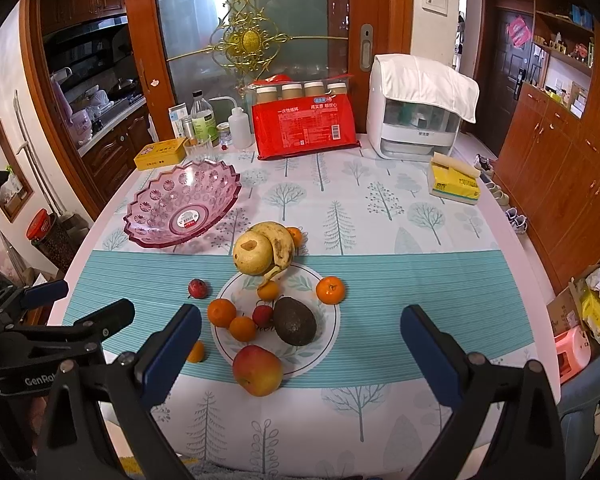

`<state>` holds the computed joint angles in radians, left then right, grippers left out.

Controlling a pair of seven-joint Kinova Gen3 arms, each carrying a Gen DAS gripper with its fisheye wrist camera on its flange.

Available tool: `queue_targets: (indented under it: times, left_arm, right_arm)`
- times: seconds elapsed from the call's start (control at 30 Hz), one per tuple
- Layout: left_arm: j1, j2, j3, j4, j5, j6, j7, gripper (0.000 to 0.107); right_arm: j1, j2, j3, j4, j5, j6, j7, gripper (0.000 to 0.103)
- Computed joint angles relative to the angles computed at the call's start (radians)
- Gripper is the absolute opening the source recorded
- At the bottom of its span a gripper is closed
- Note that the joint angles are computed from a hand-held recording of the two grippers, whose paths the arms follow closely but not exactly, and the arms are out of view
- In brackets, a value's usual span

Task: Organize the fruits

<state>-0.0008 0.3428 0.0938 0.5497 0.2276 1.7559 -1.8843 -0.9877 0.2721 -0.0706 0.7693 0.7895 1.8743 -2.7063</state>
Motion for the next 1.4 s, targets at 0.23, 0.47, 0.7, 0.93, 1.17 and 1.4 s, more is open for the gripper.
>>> queue_targets:
  times: [0.23,0.47,0.7,0.93,1.17,1.4]
  left_arm:
    - [0.001,0.0,-0.001,-0.006,-0.004,0.012,0.0,0.102]
    - [-0.005,0.003,0.001,-0.013,0.004,0.022,0.0,0.102]
    - [-0.012,0.0,0.002,-0.002,0.013,0.021,-0.006,0.102]
    - [-0.024,0.004,0.005,0.012,0.029,0.029,-0.01,0.102]
    - [-0.052,-0.007,0.001,0.078,0.065,-0.007,0.0,0.102]
    - [-0.025,-0.017,-0.025,0.176,-0.016,-0.091,-0.002,0.102]
  right_arm:
    - [-0.001,0.001,0.001,-0.001,0.0,0.003,-0.001,0.1]
    - [-0.007,0.002,-0.002,0.007,-0.002,0.008,-0.019,0.1]
    - [-0.005,-0.001,-0.005,0.015,-0.008,0.004,-0.025,0.1]
    - [0.006,-0.008,-0.016,0.034,-0.035,-0.003,-0.04,0.1]
    - [0.043,-0.036,-0.028,0.094,-0.063,-0.042,-0.024,0.1]
    - [0.159,-0.097,-0.065,0.242,-0.159,-0.158,-0.023,0.1]
